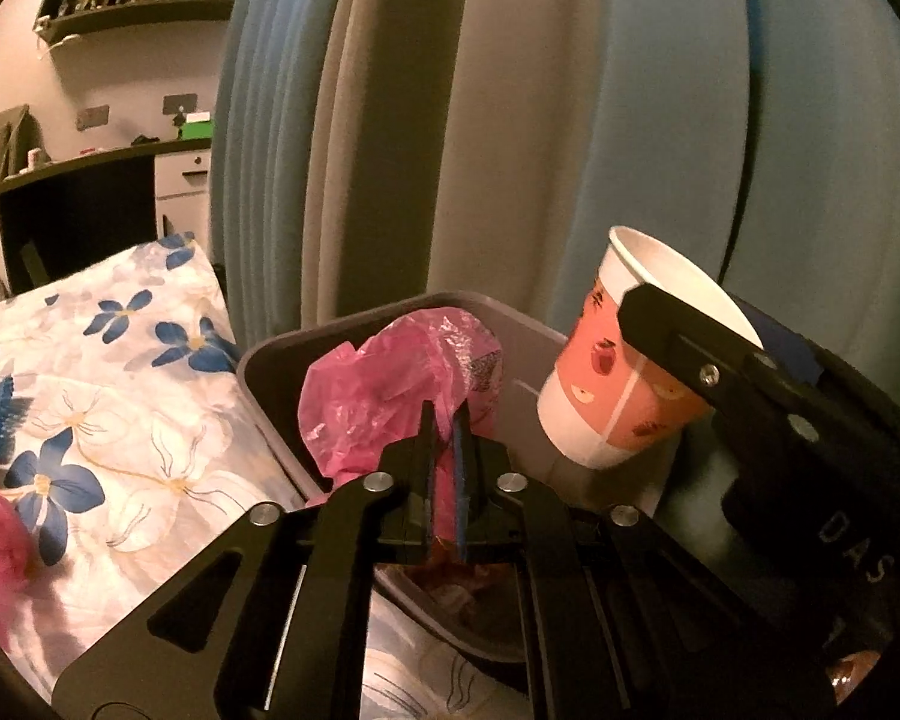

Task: Collect trash
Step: 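Open both tools to drop the paper cup and pink bag into the bin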

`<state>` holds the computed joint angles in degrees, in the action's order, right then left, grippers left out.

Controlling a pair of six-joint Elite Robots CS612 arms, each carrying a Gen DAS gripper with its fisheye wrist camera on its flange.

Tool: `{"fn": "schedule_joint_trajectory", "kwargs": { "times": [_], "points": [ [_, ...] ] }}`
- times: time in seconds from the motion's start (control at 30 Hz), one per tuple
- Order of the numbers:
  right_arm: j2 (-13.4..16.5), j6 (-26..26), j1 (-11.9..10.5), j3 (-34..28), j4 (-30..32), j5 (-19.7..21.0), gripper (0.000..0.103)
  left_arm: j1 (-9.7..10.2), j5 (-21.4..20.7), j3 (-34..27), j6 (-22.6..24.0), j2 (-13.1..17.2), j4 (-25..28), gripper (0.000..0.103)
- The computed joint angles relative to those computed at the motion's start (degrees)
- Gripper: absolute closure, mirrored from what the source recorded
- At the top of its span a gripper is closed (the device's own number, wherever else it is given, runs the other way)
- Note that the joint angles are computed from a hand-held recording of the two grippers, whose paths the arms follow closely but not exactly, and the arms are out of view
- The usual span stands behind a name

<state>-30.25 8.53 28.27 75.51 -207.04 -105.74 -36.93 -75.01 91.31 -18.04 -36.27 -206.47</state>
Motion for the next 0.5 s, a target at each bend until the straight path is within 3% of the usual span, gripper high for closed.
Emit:
{"fn": "schedule_joint_trajectory", "kwargs": {
  "times": [0.07,0.13,0.23,0.3,0.5],
  "points": [
    [0.1,-0.2,0.0,-0.1,0.3,-0.2,0.040,-0.01,-0.1,0.2,0.2,0.0,-0.1,0.077],
    [0.2,-0.1,0.0,-0.2,0.4,-0.4,0.040,-0.12,0.9,0.7,0.5,-0.1,-1.0,0.045],
    [0.4,0.1,0.0,-0.6,0.7,-0.6,0.039,-0.32,3.1,1.7,0.7,-0.4,-2.2,0.028],
    [0.6,0.1,0.0,-0.9,0.8,-0.6,0.039,-0.60,6.7,2.8,0.2,-0.9,-2.4,0.021],
    [1.4,-0.1,0.2,-2.4,2.0,0.2,0.036,-1.52,18.2,7.7,-3.0,-3.6,-3.9,0.012]
  ]
}}
